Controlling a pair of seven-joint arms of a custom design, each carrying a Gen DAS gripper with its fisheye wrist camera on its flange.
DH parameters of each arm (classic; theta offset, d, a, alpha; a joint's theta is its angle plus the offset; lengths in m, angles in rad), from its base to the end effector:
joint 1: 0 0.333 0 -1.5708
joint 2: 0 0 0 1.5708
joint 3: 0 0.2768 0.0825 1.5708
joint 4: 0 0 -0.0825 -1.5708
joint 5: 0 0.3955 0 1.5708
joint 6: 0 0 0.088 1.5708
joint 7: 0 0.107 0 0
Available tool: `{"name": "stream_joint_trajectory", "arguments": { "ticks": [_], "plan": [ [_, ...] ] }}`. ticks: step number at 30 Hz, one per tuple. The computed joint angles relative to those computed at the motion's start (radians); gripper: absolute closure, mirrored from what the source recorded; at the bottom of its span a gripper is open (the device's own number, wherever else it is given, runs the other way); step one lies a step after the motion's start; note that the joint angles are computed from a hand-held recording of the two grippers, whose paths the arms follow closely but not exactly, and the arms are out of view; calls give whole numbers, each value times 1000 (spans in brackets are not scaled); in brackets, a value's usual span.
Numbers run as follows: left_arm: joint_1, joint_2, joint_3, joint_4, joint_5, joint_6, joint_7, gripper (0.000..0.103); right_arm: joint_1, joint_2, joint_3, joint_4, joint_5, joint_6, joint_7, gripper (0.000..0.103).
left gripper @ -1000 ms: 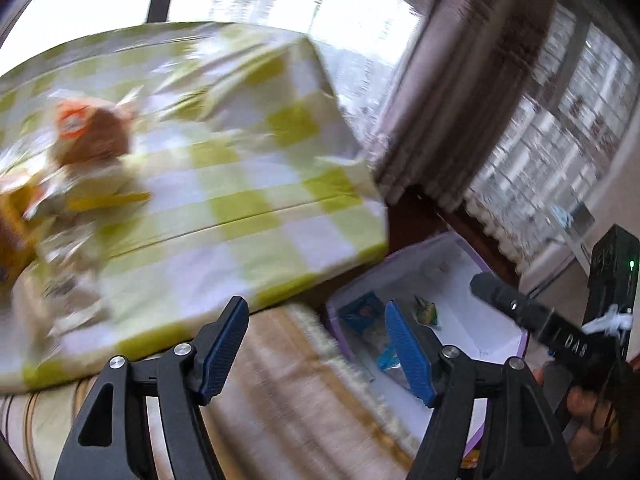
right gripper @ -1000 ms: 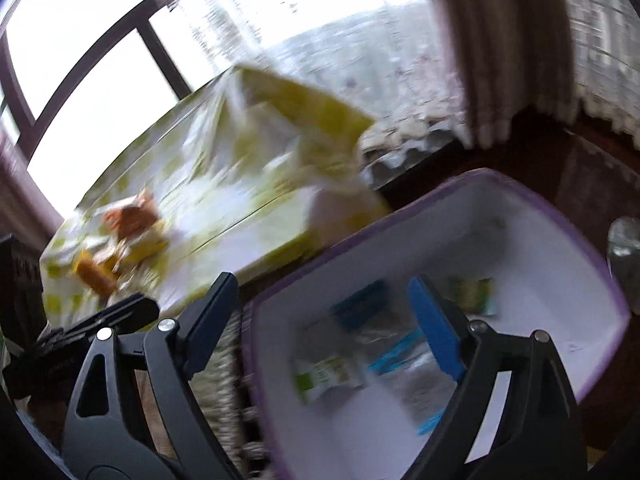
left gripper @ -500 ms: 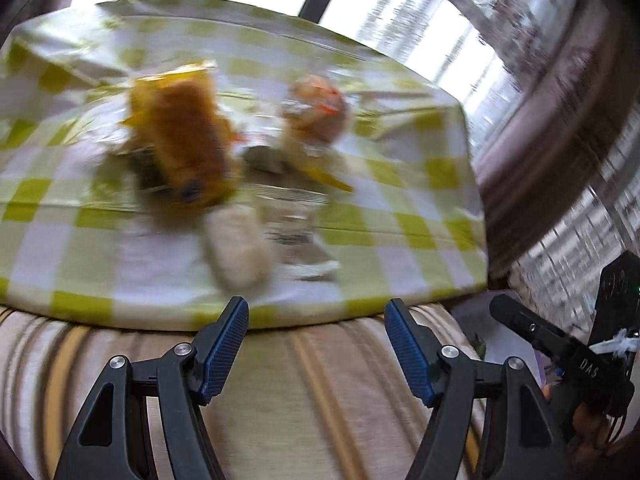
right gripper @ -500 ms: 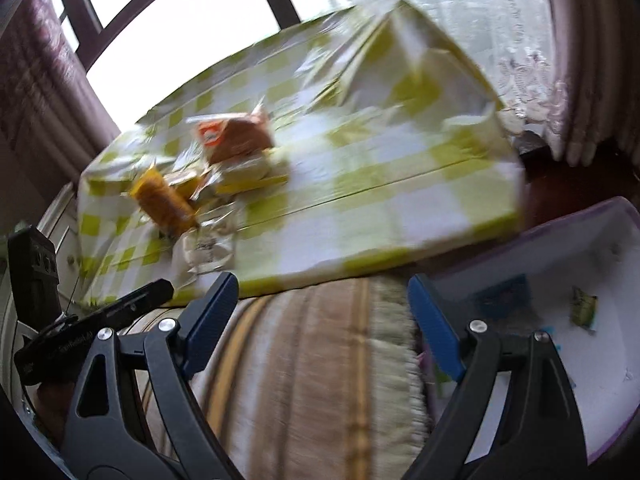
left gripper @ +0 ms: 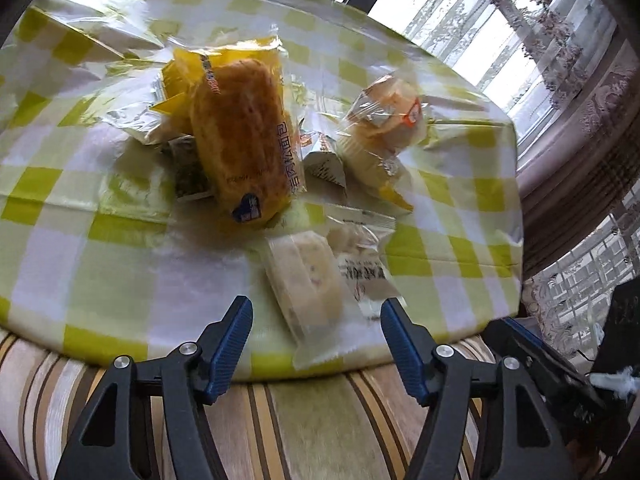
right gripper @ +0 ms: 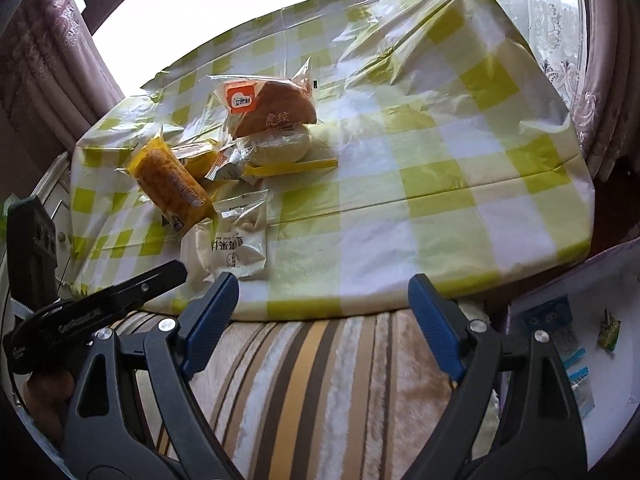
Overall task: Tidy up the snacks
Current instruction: 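Grasp the white pastry packet with left tool while right tool grasps the white nut packet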
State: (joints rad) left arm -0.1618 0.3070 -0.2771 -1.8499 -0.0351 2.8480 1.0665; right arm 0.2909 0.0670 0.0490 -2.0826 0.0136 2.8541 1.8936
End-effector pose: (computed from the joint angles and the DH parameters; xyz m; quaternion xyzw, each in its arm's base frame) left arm 0.6156 -0.2713 0.4025 -0.7074 0.6160 -0.3411 0.0610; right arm 0.5787 0.2034 0.4319 -0.6651 0.6623 -0.1463 0.3125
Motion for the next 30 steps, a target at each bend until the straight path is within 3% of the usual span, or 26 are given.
{"name": "stream_joint_trajectory", "arguments": {
  "ticks": [8, 11, 12, 23, 30],
  "plan": [
    [-48, 92, 53, 140, 114, -100, -48, 43, 20, 61, -9, 73, -47, -34, 32, 15],
    [-104, 108, 108, 187, 241, -175, -116, 65, 25, 86, -9, 102, -35, -48, 24, 15],
    [-103, 112, 106, 196, 254, -186, -122, 67, 28, 99, -9, 119, -33, -56, 24, 15],
    [-65, -7, 121, 26, 328, -147, -227, 67, 90, 229, -22, 287, -64, -122, -3, 15],
    [-25, -63, 112, -68, 326, -76, -259, 67, 141, 341, -53, 438, -120, -209, 27, 16]
  ]
}}
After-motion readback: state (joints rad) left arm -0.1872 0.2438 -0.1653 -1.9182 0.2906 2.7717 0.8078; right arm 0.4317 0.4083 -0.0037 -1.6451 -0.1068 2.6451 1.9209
